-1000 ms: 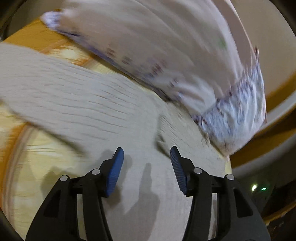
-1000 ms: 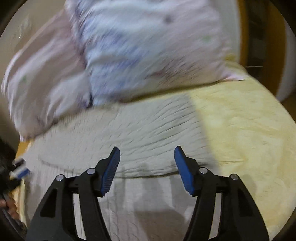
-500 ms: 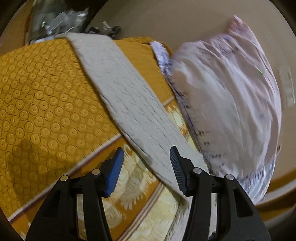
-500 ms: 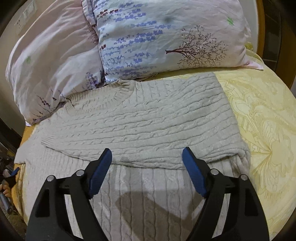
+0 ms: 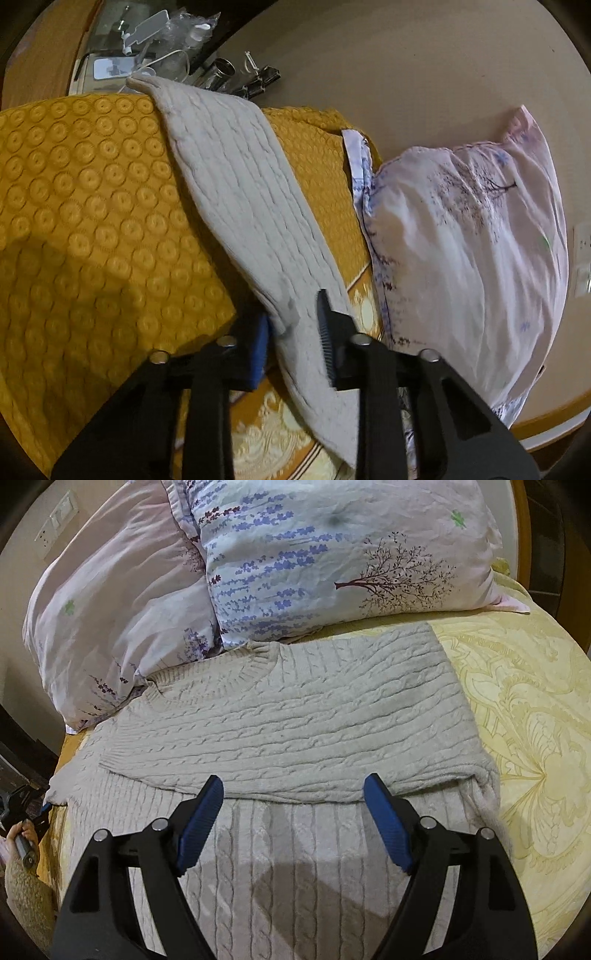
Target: Fold small clothes
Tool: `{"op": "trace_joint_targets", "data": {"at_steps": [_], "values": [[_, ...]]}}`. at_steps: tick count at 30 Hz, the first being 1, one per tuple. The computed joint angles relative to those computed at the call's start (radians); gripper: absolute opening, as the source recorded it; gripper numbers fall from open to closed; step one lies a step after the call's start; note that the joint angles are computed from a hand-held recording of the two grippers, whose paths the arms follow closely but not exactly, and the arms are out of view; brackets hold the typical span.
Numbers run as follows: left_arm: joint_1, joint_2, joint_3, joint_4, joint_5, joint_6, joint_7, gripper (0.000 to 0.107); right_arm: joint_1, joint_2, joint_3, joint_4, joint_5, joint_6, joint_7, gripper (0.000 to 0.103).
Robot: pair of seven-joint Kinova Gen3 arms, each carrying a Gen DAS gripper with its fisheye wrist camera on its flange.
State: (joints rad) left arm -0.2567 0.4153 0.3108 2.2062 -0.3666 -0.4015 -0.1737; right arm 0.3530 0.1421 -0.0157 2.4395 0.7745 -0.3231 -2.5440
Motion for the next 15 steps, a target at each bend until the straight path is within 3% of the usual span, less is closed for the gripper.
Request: {"op": "trace_joint_targets", "data": {"at_steps": [1, 6, 10, 15], "values": [[0.008, -0.002, -0.008, -0.005, 0.005, -0.001, -0.008, 0.007, 0.008, -0.003, -0.001, 0.001, 0.014, -0.003, -0.009, 0.078], [0.138, -0.071, -0.081, -0.033, 0.074, 0.001, -0.145, 0.007, 0.018, -0.013, 0.019, 0.007, 0.041, -0.025, -0.021, 0.078], [0.203, -0.093, -0.070, -0.082, 0.067, -0.005, -0.218, 0.006, 0.030, -0.010, 0.032, 0.009, 0.070, -0.046, -0.040, 0.078], [0.274, -0.060, 0.031, -0.195, -0.057, 0.004, -0.274, 0.006, 0.028, -0.015, 0.043, 0.015, 0.085, -0.057, -0.047, 0.078]]}}
